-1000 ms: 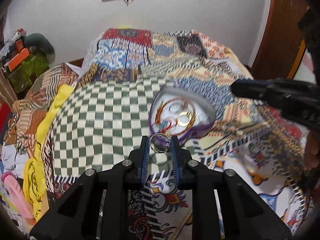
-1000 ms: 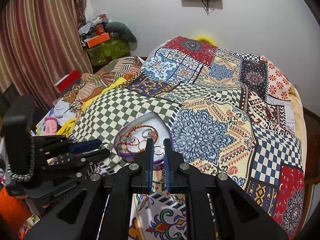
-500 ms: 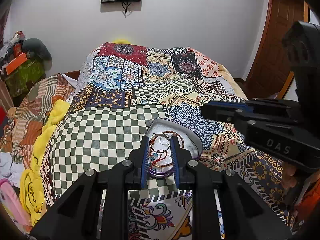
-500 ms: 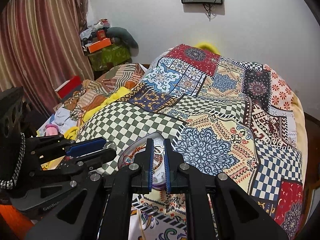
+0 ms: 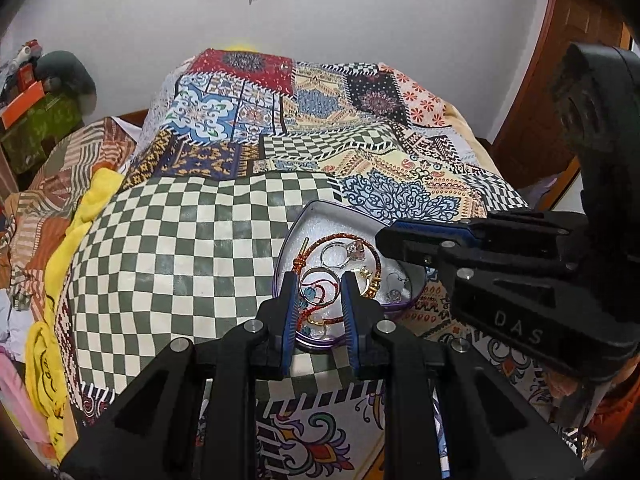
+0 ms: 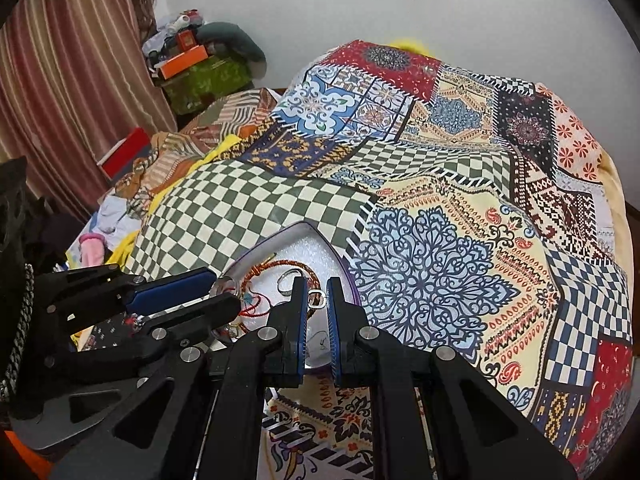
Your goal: Organize jewelry
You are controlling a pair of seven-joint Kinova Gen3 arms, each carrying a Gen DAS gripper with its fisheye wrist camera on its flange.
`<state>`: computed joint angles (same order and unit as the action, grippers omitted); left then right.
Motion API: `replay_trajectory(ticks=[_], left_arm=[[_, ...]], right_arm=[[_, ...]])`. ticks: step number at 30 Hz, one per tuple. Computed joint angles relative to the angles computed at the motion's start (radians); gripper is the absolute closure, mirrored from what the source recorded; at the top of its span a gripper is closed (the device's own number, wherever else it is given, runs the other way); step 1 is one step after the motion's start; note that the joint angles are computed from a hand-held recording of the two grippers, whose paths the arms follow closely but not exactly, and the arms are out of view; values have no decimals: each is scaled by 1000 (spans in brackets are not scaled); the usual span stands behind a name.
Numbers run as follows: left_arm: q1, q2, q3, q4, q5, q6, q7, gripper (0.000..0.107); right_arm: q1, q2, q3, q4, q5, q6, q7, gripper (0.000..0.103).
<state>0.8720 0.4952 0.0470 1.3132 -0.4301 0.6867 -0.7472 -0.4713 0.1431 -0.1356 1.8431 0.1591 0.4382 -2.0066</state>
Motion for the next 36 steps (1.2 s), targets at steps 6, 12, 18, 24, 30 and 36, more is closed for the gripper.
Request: replay_trajectory(ticks=[6, 12, 18, 24, 30, 36], left_arm=[[2, 9, -4, -16, 4, 17, 2, 87], [55, 5, -41, -25, -70, 69, 67, 87], [61, -36, -32, 4, -115, 74, 127, 85], [83, -83, -22, 34, -185, 91, 209, 80], [130, -156, -1, 73, -313, 115, 334, 80], [215, -246, 32, 122, -525, 174, 522, 77]], right_arm=[[-39, 0, 20, 1, 91, 4, -84, 95], [-25, 2, 14, -6, 80, 12, -95, 95], [-41, -9, 18, -18, 121, 46, -143, 76], [-60, -69, 5, 13, 220, 44, -254, 71], [-58, -176, -69, 44, 390, 87, -424, 71], [7, -335, -214, 82, 516, 123, -600, 71]])
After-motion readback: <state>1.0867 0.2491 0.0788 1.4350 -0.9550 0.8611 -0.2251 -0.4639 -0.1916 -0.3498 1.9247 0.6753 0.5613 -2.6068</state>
